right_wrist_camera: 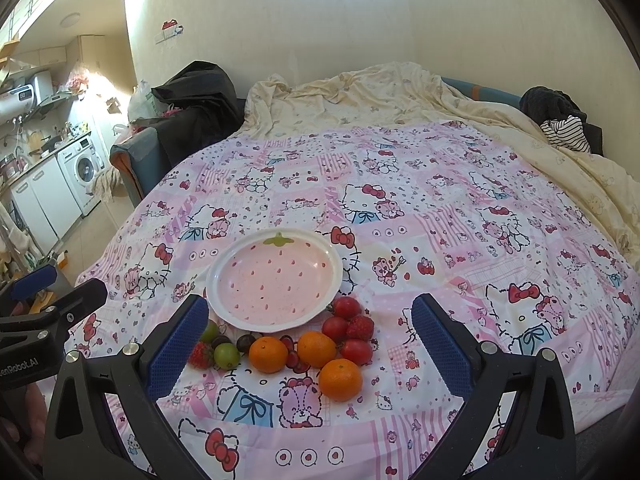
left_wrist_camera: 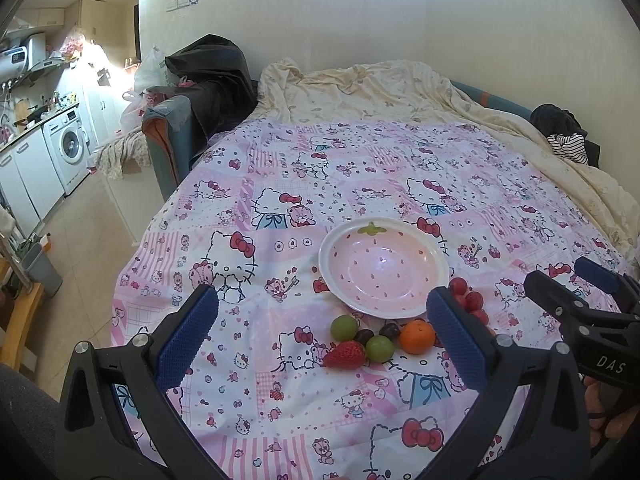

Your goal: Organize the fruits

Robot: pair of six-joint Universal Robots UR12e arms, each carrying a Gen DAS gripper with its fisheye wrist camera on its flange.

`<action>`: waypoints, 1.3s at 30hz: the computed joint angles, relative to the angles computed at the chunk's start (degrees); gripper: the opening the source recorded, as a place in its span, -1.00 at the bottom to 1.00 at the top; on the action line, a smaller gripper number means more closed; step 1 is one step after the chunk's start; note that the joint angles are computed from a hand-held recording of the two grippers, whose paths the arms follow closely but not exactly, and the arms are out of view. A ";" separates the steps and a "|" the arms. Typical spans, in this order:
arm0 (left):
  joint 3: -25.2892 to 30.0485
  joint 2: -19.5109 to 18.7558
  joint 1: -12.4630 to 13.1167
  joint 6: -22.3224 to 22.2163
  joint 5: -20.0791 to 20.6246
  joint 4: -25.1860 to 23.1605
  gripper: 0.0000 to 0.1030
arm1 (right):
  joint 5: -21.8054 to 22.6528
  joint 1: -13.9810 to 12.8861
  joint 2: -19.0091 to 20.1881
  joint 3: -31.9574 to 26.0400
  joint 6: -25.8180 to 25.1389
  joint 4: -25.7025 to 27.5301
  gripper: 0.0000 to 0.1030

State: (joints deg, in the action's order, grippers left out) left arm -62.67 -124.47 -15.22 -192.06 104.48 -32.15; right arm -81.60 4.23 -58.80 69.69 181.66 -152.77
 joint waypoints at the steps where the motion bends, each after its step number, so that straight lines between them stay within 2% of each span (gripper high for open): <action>1: 0.04 -0.02 0.00 -0.10 0.00 -0.06 0.99 | -0.05 0.02 0.03 -0.05 0.04 0.01 1.00; 31: -0.07 0.02 0.20 -0.89 -0.44 -0.18 0.99 | 0.07 -0.07 -0.03 0.26 -0.10 -0.61 1.00; 39: 0.31 -0.06 0.18 -0.70 -0.53 -1.50 0.99 | 1.00 -0.34 0.13 -0.65 0.24 1.92 1.00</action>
